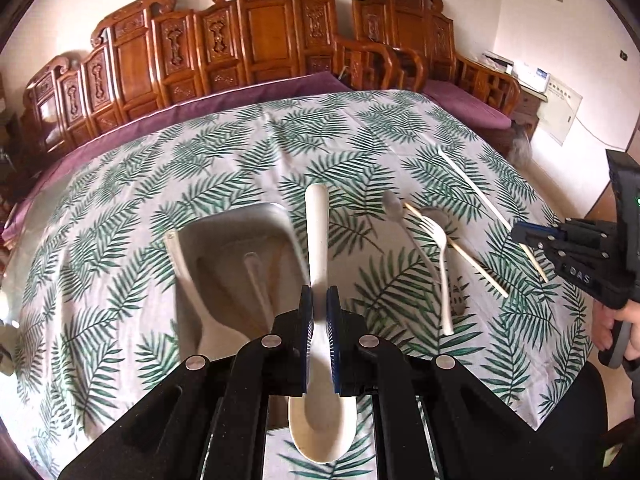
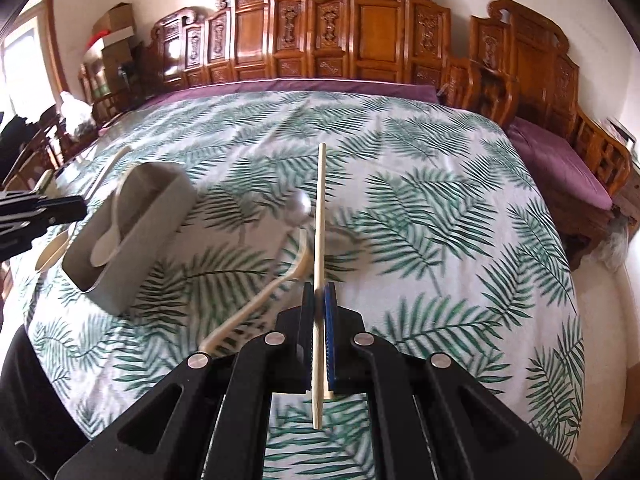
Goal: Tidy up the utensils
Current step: 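Carry the white spoon into the grey tray and open the left tool while the right tool carries the chopstick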
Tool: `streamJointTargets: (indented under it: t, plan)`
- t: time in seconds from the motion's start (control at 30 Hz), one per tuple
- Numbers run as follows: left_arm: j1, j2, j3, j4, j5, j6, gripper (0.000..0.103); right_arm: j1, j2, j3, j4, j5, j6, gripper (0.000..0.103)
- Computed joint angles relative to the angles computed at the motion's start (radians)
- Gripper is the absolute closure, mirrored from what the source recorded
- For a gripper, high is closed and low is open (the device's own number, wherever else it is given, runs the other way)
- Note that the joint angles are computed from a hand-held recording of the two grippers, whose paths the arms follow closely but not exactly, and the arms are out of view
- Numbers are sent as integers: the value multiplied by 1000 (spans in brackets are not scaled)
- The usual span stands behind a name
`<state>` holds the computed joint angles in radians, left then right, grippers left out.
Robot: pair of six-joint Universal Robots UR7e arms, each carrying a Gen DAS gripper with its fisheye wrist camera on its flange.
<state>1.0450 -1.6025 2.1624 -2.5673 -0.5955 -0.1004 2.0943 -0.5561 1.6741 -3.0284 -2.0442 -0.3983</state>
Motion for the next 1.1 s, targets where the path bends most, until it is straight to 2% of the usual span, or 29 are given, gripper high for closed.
streamJointTargets:
  t: [0.33,0.57,0.83,1.1]
  plan:
    - [54,-63,2,14,21,4,96,60,22,-9,37,56,-1,97]
    - [99,-58,-9,-17,13,24,96,101,55,-29,62,85,17,97]
    - [144,-43,-33,-22,-46,-2,96,148,63,-66,149,115,105,97]
    - [182,-9,-85,-16,-98,-5,96,174,68,-128,254,101,119,97]
